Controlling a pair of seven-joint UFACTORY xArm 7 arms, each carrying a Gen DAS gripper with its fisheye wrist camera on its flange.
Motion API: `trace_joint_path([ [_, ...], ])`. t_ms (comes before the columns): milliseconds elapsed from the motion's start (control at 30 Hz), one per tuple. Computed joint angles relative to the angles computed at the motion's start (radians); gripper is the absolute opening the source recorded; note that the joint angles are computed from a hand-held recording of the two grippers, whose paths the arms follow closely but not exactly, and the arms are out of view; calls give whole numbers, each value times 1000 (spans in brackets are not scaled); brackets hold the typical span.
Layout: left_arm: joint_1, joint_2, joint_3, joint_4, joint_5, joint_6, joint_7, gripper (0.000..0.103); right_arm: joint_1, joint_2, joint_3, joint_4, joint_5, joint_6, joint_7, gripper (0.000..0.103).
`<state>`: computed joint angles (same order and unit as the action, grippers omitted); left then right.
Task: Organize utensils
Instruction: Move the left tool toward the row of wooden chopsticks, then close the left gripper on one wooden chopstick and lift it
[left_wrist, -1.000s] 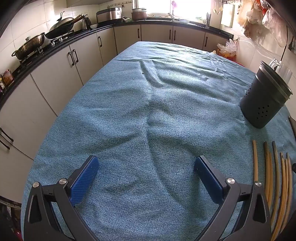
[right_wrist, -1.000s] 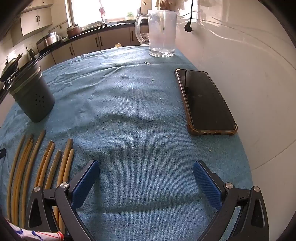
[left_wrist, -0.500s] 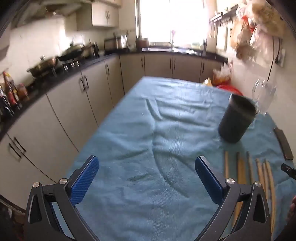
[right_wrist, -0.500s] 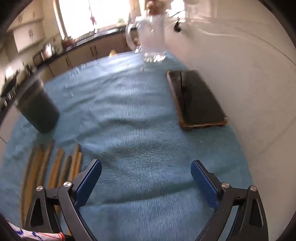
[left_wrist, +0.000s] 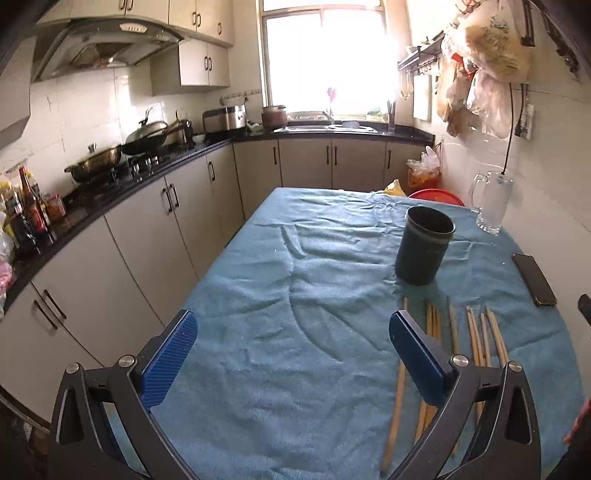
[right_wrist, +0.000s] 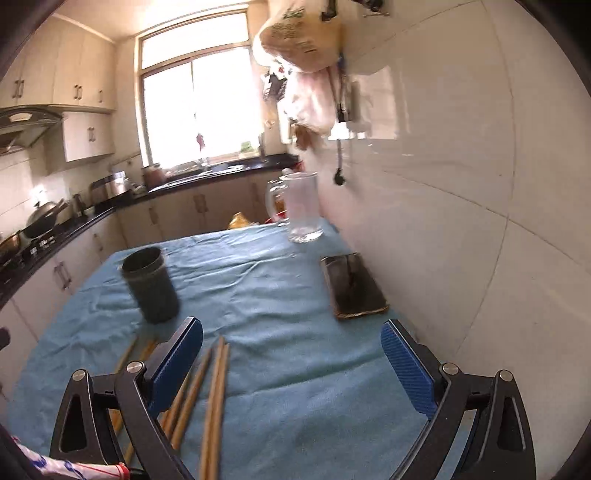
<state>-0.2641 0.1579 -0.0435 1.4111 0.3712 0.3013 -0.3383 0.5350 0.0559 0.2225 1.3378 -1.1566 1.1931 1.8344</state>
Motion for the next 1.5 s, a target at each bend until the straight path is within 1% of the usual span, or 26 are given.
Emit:
trace_joint_path([
  [67, -1, -22, 2, -22, 11, -11, -3, 103, 1, -1, 3, -2, 3, -31, 4, 99],
  [133, -1, -37, 3, -35, 28, -14, -14, 103, 10, 8, 8, 9, -2, -23, -10, 99],
  [200, 5, -52, -4, -49, 27, -18, -10, 103, 28, 29, 14, 36, -7, 16, -42, 99],
  [400, 19, -83, -25, -80, 5, -26, 13, 103, 74, 60, 2, 81, -31, 68, -91, 99],
  [600, 26, -100, -38, -95, -15, -28, 39, 103, 91, 70, -7, 102, -31, 70, -100, 99],
  [833, 33, -104, -49, -102, -85, -22, 105, 103, 110, 95, -13, 130, -30, 78, -130, 99],
  [1000, 31, -98, -49, -100, -88, -19, 116, 103, 122, 113, -25, 148, -24, 71, -142, 99],
  [1100, 31, -89, -50, -95, -108, -13, 136, 103, 123, 119, -33, 149, -10, 61, -149, 99],
  [1167, 32, -78, -52, -87, -131, -5, 161, 103, 123, 121, -37, 146, -1, 55, -148, 99],
  [1233, 36, -61, -58, -73, -178, 10, 211, 103, 115, 119, -41, 138, 15, 40, -155, 99],
  [1300, 42, -32, -69, -45, -244, 44, 287, 103, 106, 121, -45, 133, 39, 26, -168, 99],
  [1433, 42, 35, -73, 21, -294, 100, 376, 103, 87, 123, -52, 116, 81, -1, -200, 99],
  [1500, 55, 79, -94, 76, -359, 148, 460, 103, 70, 125, -57, 107, 118, -33, -221, 99],
])
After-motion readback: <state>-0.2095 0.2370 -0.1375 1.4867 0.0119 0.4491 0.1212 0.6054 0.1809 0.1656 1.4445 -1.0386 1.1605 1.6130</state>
